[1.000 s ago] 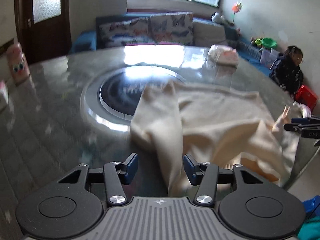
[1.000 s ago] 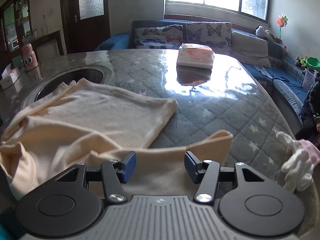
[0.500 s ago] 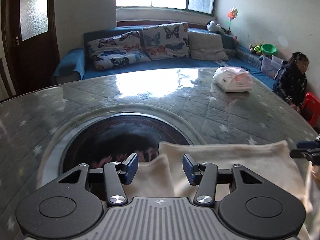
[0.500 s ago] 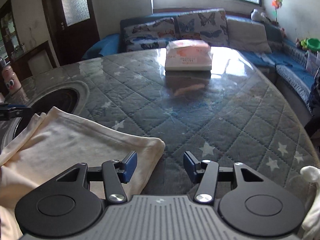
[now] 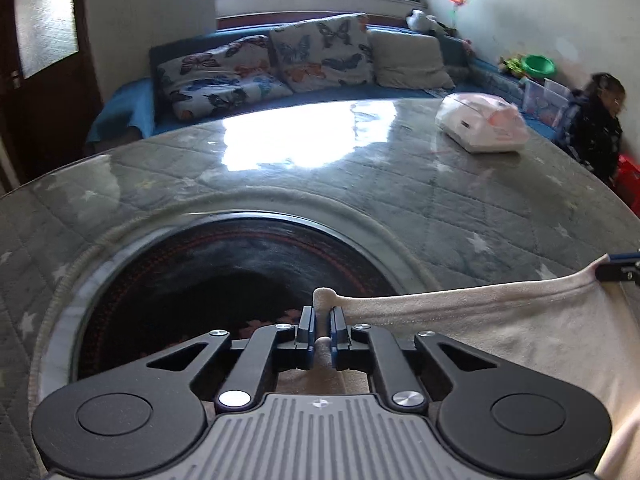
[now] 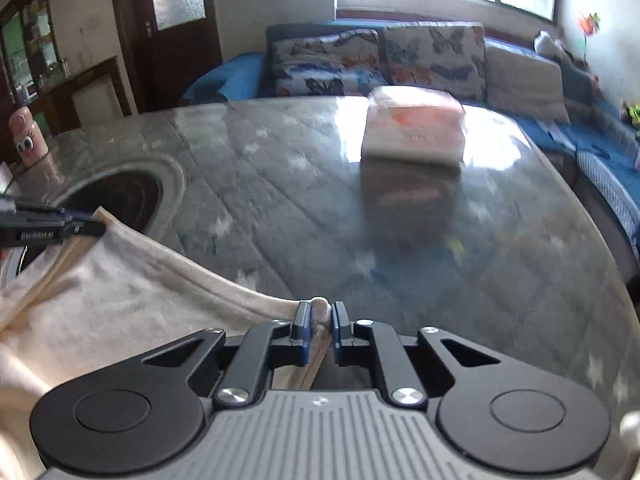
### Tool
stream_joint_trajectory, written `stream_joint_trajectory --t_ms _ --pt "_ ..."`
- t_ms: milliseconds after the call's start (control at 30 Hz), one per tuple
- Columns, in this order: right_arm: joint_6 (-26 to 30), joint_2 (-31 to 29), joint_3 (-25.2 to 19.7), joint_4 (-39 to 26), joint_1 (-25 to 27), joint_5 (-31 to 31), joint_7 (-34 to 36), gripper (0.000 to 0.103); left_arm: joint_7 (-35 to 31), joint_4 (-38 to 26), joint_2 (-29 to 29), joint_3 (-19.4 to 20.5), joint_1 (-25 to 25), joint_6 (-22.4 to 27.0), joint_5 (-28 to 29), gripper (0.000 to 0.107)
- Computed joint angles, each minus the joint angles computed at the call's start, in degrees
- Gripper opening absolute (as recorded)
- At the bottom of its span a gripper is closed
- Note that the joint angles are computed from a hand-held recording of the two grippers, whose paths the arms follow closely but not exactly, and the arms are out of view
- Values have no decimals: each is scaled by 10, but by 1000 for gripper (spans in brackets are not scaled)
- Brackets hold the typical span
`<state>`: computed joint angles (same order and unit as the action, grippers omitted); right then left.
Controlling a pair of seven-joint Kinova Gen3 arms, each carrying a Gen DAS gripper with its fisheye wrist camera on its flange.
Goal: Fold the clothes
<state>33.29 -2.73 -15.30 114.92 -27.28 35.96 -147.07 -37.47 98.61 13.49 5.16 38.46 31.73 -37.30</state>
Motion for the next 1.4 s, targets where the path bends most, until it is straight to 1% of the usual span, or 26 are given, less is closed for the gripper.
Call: stream_joint_trajectory --t_ms 100,167,200,233,267,333,400,433,467,500,600,667,767,833,867,933,1000,1100,1167,1233,1300,1333,1400 --pt "-18 31 6 -26 -2 39 -15 9 43 8 -9 -18 1 -2 -23 8" --pt "-33 53 23 -45 -14 57 -19 9 49 4 -7 -17 -9 7 -25 8" --pt "-33 66 24 -55 -15 55 -10 9 50 1 -6 -17 -14 13 -24 8" --pt "-33 79 30 -66 -20 48 6 12 49 -1 -4 -15 -18 19 -24 8" --pt "-33 93 36 -77 -25 42 19 13 46 -3 -2 -13 -21 25 -23 10" --pt "-35 99 50 -80 -39 43 25 17 42 -7 2 -11 -25 38 -21 13" --pt "-39 88 55 -71 -43 33 23 19 51 -3 -1 -12 -20 40 -33 15" --pt "-32 73 62 -59 -53 36 11 24 61 1 -4 -13 -14 41 -45 16" --pt "-22 59 60 -48 -56 43 -5 26 73 5 -8 -13 -9 43 -58 18" --pt "-12 44 55 -37 -56 48 -18 27 84 9 -13 -11 -5 44 -68 18" --pt "29 -9 29 2 -43 49 -50 29 107 17 -28 2 2 45 -91 21" --pt "68 -50 2 30 -35 45 -75 39 118 26 -42 15 3 38 -101 22" --pt "127 -103 -47 67 -20 36 -115 41 112 47 -64 40 0 14 -95 28" --pt "162 -131 -82 87 -7 25 -139 46 105 57 -71 56 1 4 -89 29" --pt "169 -141 -94 95 -1 19 -149 46 102 62 -74 63 1 -1 -82 29" --pt "163 -164 -100 116 12 -2 -158 46 102 71 -80 73 3 -5 -66 29" --pt "143 -181 -104 133 26 -19 -166 46 121 83 -86 80 9 -5 -68 29" --pt "112 -191 -124 146 52 -16 -177 47 161 100 -100 90 15 3 -74 29" --pt "87 -193 -136 151 70 -12 -181 49 197 116 -114 101 17 9 -87 32" --pt "76 -194 -159 151 88 -7 -186 50 225 129 -131 118 15 15 -97 33" --pt "67 -188 -183 149 105 0 -189 54 240 142 -148 137 11 16 -103 37" --pt "70 -178 -196 144 110 7 -196 56 243 147 -155 147 8 15 -103 41" --pt "103 -151 -243 133 128 37 -220 56 235 154 -166 166 3 11 -98 43"
